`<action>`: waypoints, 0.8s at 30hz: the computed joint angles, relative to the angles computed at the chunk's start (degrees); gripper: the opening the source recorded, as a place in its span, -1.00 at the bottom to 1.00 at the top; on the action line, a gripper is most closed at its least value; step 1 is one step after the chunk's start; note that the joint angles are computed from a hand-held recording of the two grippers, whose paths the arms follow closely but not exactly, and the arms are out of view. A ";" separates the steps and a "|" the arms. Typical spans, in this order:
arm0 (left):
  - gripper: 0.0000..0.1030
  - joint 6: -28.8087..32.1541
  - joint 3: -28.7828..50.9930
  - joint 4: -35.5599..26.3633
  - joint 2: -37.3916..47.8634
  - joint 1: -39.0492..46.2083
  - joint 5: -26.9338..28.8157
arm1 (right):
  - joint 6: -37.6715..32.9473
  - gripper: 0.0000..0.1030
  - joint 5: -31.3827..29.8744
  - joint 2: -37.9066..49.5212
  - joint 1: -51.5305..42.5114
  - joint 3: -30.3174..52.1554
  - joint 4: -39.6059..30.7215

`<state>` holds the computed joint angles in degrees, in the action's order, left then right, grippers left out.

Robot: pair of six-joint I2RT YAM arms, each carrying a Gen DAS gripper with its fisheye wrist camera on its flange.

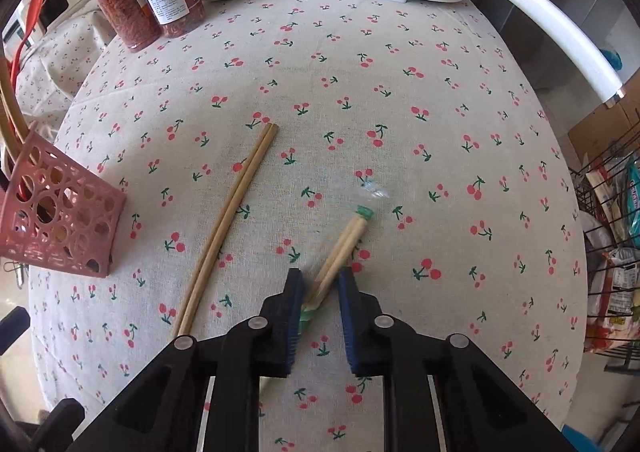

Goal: Organize utensils
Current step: 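Grasp the green-labelled wrapped chopsticks with the right tool while the left tool grasps plain wooden chopsticks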

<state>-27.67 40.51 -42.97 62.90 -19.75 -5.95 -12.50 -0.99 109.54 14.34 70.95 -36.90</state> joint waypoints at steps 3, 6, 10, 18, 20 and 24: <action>0.65 -1.18 1.15 0.71 2.24 -4.04 -1.14 | -0.94 -0.90 -2.29 -0.39 -4.36 0.80 -2.41; 0.65 -2.32 3.20 2.10 6.36 -8.41 -2.68 | -2.78 -0.90 -3.59 -1.68 -8.65 0.83 -3.21; 0.58 -1.75 8.54 4.12 14.85 -11.35 -4.31 | -5.37 -0.90 -7.12 -4.43 -14.09 1.56 -5.34; -0.35 -1.23 23.69 7.29 34.63 -6.62 -5.55 | -7.43 -0.90 -14.36 -5.53 -19.30 6.35 -10.74; -0.39 -2.05 27.48 6.53 38.82 -5.23 -6.69 | -7.80 -0.90 -15.62 -5.44 -19.79 7.41 -11.79; -0.39 -1.82 32.08 5.30 43.95 -3.34 -7.41 | -7.80 -0.90 -17.03 -5.64 -19.97 7.51 -12.07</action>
<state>-29.50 72.60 -37.66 106.85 -23.10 -13.35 -20.30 -18.02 103.91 -5.63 78.47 -48.98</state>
